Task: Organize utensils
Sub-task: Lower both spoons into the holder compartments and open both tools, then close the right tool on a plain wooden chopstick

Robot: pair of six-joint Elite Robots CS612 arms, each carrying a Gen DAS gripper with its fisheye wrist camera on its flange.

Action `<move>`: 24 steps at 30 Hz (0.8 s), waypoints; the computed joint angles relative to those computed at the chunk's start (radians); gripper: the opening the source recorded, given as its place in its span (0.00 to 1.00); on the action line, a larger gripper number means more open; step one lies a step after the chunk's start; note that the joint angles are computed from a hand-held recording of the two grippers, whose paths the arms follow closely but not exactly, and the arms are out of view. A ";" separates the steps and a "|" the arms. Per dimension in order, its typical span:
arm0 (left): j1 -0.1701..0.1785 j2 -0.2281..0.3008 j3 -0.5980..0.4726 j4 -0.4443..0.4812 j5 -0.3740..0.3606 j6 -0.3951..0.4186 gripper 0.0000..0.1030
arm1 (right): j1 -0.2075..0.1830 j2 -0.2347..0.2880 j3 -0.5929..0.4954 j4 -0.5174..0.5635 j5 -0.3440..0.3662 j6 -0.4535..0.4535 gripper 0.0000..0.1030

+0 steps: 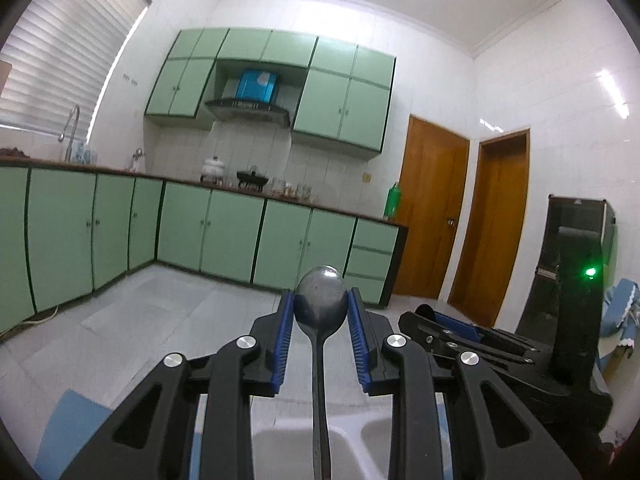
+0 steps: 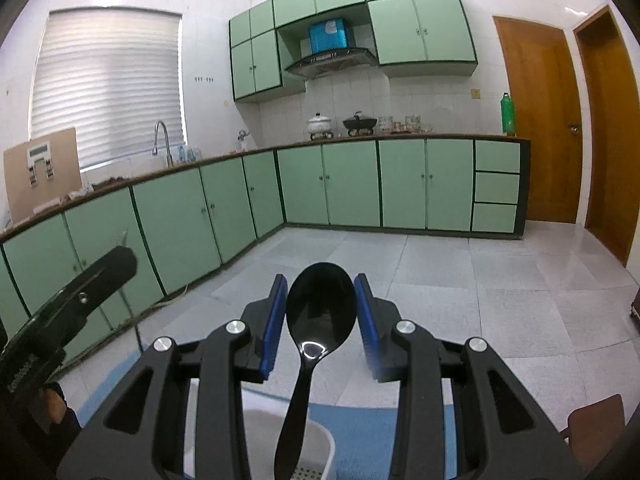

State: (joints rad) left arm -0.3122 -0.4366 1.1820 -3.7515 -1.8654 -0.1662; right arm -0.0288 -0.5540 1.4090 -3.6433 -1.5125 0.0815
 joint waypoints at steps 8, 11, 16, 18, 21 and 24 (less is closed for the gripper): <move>0.006 -0.031 0.060 0.033 -0.018 0.013 0.28 | -0.005 -0.030 0.059 0.003 0.008 0.049 0.43; 0.007 -0.065 0.114 0.035 -0.029 0.023 0.30 | -0.004 -0.062 0.110 0.013 -0.009 0.049 0.48; -0.001 -0.148 0.266 0.063 0.000 0.082 0.38 | -0.004 -0.127 0.245 0.032 0.019 0.060 0.57; -0.007 -0.177 0.331 0.069 0.027 0.105 0.40 | 0.001 -0.148 0.306 0.035 0.030 0.057 0.58; -0.013 -0.224 0.446 0.130 0.042 0.149 0.41 | 0.012 -0.169 0.379 0.054 0.034 0.049 0.59; -0.018 -0.251 0.527 0.192 0.063 0.178 0.42 | 0.026 -0.181 0.451 0.077 0.036 0.044 0.59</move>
State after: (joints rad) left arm -0.3298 -0.6880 1.7085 -3.5595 -1.8021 0.0113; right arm -0.0033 -0.7350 1.8596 -3.5659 -1.4761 0.1259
